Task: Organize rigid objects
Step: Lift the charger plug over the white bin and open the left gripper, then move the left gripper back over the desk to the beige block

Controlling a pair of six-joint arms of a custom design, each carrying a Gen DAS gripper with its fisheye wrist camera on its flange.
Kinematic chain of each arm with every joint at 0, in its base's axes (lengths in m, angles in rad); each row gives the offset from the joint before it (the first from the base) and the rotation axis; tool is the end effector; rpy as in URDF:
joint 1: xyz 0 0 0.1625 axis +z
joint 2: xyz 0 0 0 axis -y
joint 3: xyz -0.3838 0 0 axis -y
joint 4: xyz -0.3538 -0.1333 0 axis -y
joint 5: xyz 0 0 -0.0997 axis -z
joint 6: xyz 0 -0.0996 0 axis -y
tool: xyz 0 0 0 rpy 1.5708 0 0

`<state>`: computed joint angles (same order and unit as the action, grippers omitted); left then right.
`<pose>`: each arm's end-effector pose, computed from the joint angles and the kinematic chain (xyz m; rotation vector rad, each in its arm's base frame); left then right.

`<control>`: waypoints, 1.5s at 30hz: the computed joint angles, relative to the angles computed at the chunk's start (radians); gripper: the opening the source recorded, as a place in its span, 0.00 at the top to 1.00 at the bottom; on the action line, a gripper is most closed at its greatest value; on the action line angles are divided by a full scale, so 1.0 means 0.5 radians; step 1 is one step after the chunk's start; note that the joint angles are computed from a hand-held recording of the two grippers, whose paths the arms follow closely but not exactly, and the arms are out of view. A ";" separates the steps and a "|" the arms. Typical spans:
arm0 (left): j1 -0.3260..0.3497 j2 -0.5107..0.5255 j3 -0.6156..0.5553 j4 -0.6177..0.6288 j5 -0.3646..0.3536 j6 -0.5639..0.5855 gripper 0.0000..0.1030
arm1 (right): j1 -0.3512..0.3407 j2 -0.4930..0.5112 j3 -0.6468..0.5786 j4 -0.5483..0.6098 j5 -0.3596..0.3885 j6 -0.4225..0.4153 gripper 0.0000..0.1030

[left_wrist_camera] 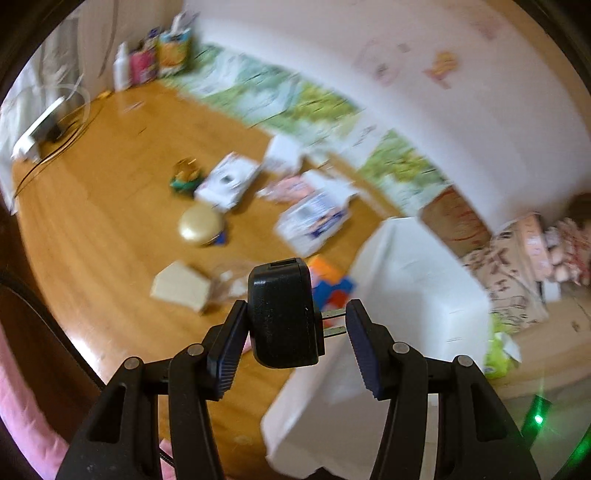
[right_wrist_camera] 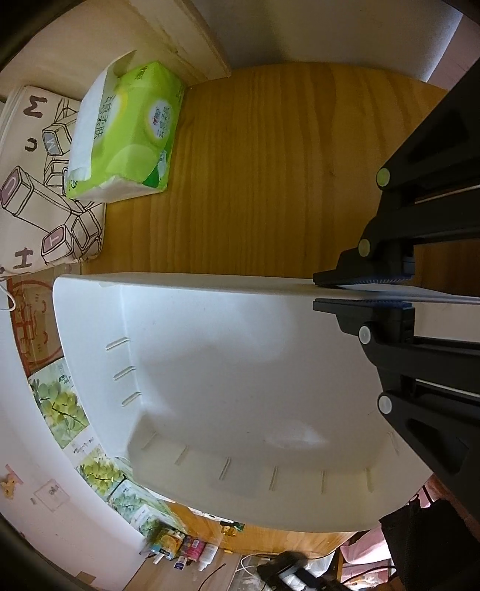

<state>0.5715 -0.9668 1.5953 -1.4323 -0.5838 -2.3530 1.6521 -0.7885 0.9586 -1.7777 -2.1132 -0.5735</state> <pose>-0.3353 -0.4729 0.1617 -1.0003 2.0032 -1.2633 0.1403 -0.7130 0.2933 0.8247 -2.4698 -0.1299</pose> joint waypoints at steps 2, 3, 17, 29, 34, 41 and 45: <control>-0.005 0.013 0.015 -0.103 0.096 0.116 0.44 | 0.005 -0.002 0.016 -0.020 0.005 -0.012 0.93; -0.005 0.012 0.032 -0.171 0.136 0.189 0.44 | 0.004 -0.005 0.021 -0.025 0.014 -0.026 0.93; 0.103 0.286 -0.164 -1.075 0.014 1.716 0.44 | 0.019 -0.024 0.107 -0.156 0.027 -0.185 0.93; 0.108 0.395 -0.281 -1.185 -0.108 2.098 0.36 | 0.011 -0.063 0.180 -0.237 0.044 -0.193 0.93; 0.041 0.346 -0.221 -1.138 -0.040 2.011 0.24 | 0.006 -0.093 0.223 -0.262 0.050 -0.196 0.93; -0.051 0.230 -0.182 -0.654 0.051 1.531 0.24 | 0.017 -0.104 0.262 -0.317 0.032 -0.219 0.93; -0.083 0.169 -0.200 -0.287 0.036 1.238 0.24 | 0.025 -0.118 0.312 -0.392 0.018 -0.245 0.93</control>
